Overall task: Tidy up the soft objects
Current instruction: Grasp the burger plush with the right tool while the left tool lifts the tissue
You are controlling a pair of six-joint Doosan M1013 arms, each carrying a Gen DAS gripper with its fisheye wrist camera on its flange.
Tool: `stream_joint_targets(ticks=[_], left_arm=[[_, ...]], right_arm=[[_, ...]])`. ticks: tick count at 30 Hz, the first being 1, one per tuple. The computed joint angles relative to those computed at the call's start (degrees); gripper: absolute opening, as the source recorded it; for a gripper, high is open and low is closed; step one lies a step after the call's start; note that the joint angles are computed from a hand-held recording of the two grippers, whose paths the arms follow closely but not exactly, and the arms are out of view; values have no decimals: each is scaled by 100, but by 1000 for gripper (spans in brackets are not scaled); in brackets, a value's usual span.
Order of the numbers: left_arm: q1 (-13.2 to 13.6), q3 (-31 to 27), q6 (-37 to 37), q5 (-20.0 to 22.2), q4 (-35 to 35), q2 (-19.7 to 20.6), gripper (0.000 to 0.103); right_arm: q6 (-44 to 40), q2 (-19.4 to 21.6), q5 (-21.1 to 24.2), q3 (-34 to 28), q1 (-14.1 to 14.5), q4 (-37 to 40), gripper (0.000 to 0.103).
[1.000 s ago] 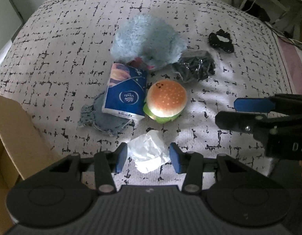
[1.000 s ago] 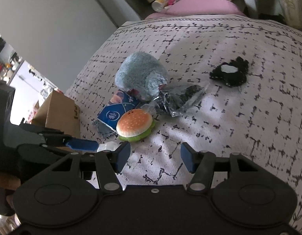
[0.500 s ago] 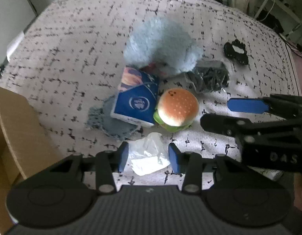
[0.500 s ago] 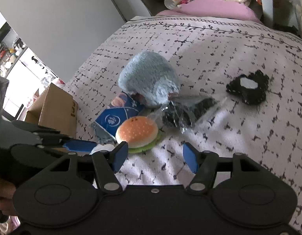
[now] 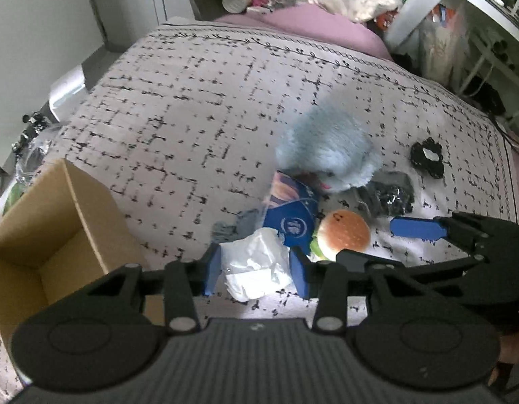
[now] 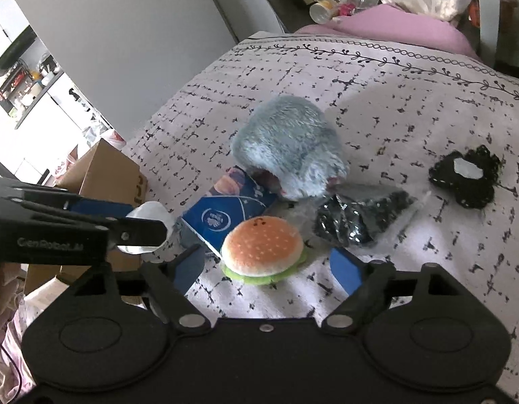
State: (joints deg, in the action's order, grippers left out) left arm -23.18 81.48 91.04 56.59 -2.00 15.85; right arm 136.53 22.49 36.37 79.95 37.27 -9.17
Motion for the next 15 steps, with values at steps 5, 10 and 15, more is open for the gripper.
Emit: stream_joint_targets(ticks=[5, 10, 15], left_arm=[[55, 126, 118, -195, -97, -140, 43], [139, 208, 231, -314, -329, -267, 43], [219, 334, 353, -517, -462, -441, 43]], right_arm=[[15, 118, 139, -111, -3, 51, 81], [34, 270, 577, -363, 78, -100, 48], [391, 183, 693, -391, 136, -182, 44]])
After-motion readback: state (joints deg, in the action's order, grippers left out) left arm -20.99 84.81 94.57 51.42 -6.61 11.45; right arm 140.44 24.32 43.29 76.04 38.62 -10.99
